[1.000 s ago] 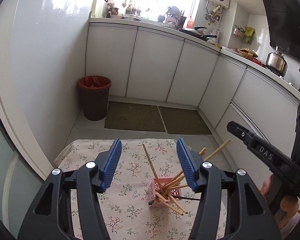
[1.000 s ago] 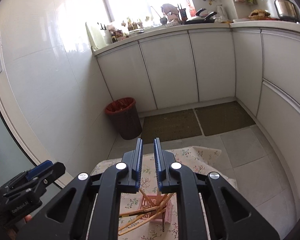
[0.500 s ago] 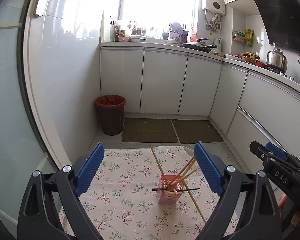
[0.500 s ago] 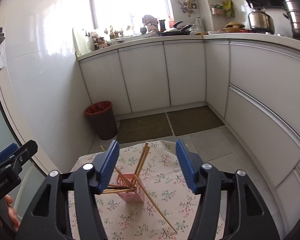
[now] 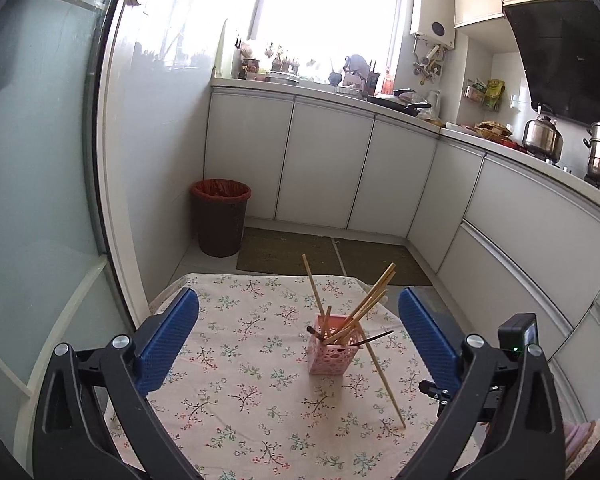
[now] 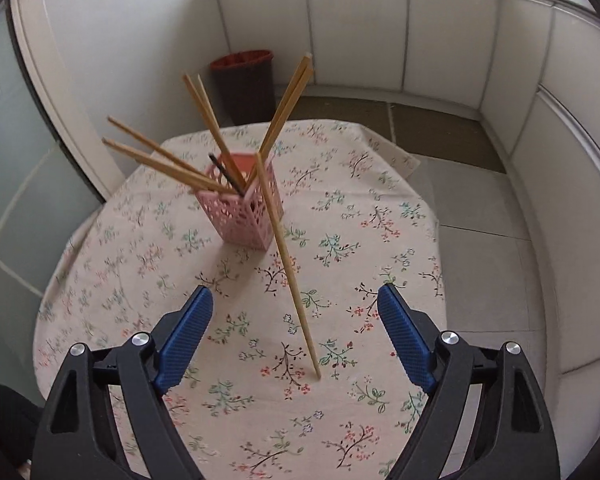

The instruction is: Organize utensils

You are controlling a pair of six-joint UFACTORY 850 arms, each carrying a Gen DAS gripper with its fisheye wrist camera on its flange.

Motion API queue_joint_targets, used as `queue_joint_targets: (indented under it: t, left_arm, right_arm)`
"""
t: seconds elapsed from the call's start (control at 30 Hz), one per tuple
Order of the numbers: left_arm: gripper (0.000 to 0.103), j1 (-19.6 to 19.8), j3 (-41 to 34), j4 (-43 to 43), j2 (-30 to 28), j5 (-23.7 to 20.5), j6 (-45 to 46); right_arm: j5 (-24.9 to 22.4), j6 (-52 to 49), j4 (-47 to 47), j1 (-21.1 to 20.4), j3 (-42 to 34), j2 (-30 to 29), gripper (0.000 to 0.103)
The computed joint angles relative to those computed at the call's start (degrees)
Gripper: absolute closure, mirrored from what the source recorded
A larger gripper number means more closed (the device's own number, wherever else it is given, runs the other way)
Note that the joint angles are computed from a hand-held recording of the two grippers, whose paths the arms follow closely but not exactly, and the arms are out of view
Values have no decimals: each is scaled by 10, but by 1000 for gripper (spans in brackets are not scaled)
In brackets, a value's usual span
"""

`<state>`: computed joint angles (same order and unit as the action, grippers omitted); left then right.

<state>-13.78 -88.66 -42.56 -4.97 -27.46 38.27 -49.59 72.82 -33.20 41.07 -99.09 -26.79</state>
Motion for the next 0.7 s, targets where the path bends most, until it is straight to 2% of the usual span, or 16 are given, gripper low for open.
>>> queue_joint_targets:
  t: [0.13,0.2,0.23,0.27,0.3,0.33,0.37,0.43,0.5,0.57,0.7]
  left_arm:
    - [7,5,10,-16,-15,-1,2]
    - [7,6,1,8,-29,-7,-19]
    - [7,7,-1,17,-33,-5,-27]
    - [7,8,-4,21,-38,-5,-31]
    - [7,10,-6,22,-42,-8,-34]
    - [7,11,-9,20,-46,-14,-35]
    - [7,13,-12,20,-49,-19,-37]
    - [7,14,-13,26,-52,-19,-44]
    - [7,15,-14,31,-53,-19,-46]
    - [7,16,-10,21,-50,-23,-38]
    - [7,19,-4,-4,-44,-29,-19]
  right_arm:
    - [49,-57,36,-24,-13,-40,22]
    - [70,-82,56,-35,-28,-59,24]
    - [69,-91,60,-41,-41,-71,32]
    - [71,-109,75,-46,-54,-84,47]
    - [69,-128,98,-54,-68,-97,57]
    - [69,-140,122,-61,-77,-108,81]
    - [84,-147,146,-68,-73,-109,91]
    - [117,-96,126,-69,-48,-96,93]
    - [152,0,57,-61,-5,-62,95]
    - [146,63,-13,-46,19,-31,95]
    - [91,173,-151,-3,40,24,95]
